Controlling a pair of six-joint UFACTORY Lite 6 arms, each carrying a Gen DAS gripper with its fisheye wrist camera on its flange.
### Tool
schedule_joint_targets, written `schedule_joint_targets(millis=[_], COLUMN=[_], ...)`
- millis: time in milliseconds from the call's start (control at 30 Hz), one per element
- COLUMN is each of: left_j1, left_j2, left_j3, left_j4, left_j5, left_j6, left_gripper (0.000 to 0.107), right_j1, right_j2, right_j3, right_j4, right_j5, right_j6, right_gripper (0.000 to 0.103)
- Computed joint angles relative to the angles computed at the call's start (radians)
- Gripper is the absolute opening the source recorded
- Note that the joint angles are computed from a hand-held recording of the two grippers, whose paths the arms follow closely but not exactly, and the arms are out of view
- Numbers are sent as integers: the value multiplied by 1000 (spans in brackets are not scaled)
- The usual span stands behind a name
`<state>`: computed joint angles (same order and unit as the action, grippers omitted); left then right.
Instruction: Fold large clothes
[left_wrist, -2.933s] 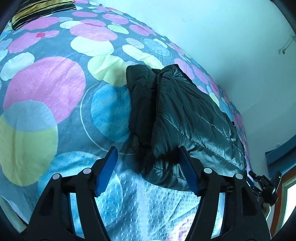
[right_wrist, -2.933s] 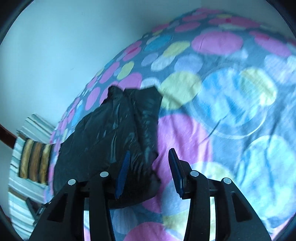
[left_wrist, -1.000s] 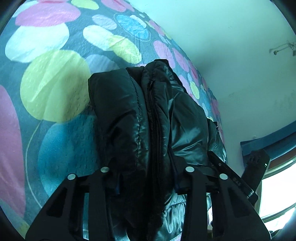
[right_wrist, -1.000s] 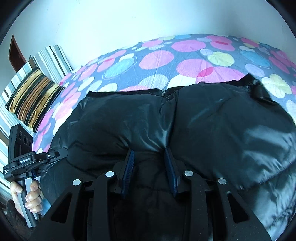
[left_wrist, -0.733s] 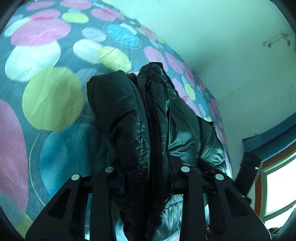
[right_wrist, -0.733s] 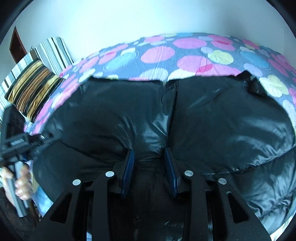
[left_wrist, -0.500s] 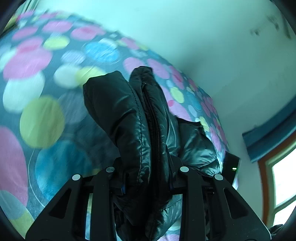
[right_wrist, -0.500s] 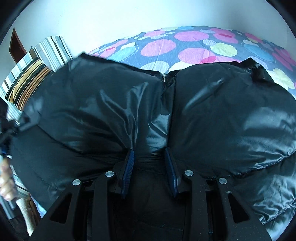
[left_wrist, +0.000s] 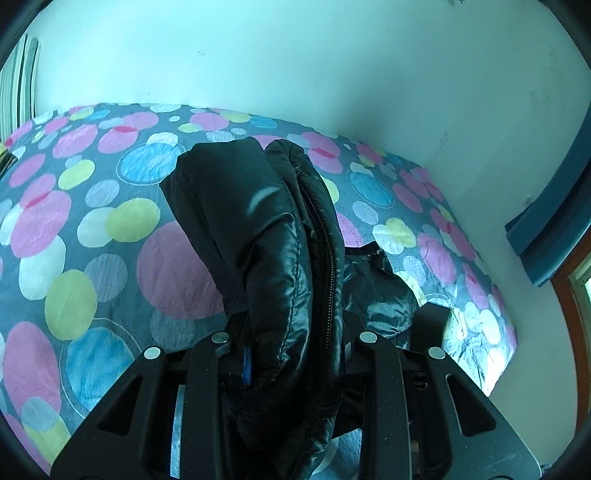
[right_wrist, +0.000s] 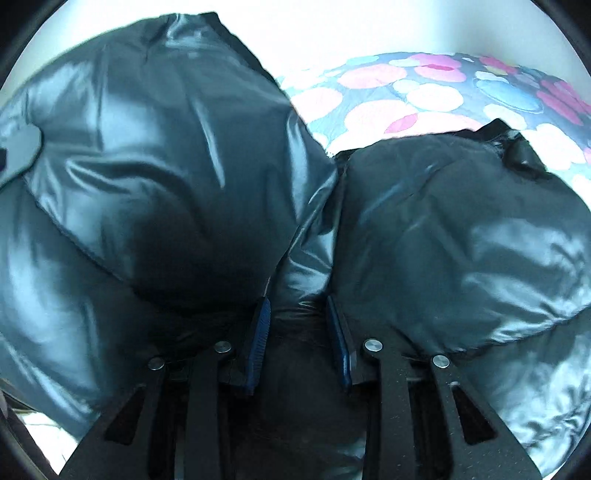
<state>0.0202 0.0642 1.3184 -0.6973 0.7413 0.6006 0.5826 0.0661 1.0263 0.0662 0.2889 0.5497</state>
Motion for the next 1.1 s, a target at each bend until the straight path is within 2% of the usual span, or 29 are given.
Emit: schedule_joint_targets(millis=[200,400,600,767,933,1100], left_j1=[-184,-426,-664,-830,-942,-979], left_j2=[4,66,235,366,458,467], left_j3=[33,92,205,278,322,345], left_j4=[203,471,804,1133,1364,1379], left_j5=[-86,-157,-177,-162,-98,-69], left_j6=[-251,-549,-944,-1282,-1503,-1544], left_gripper=[30,30,29,29,30,42], right_j1=[-95,-340,-659,-1001,-1179,-1321], right_j2=[-229,-486,-671,-673,-653,-595], right_j3=[-129,-288,-401,-445,-459,-448], right_j4=[-15,213,430,643,709,771], right_j5=[62,151,302,445,522,577], right_j6=[-29,-332,-659,-1026,-1176,-1308], right_gripper=[32,33,33,33,33,33])
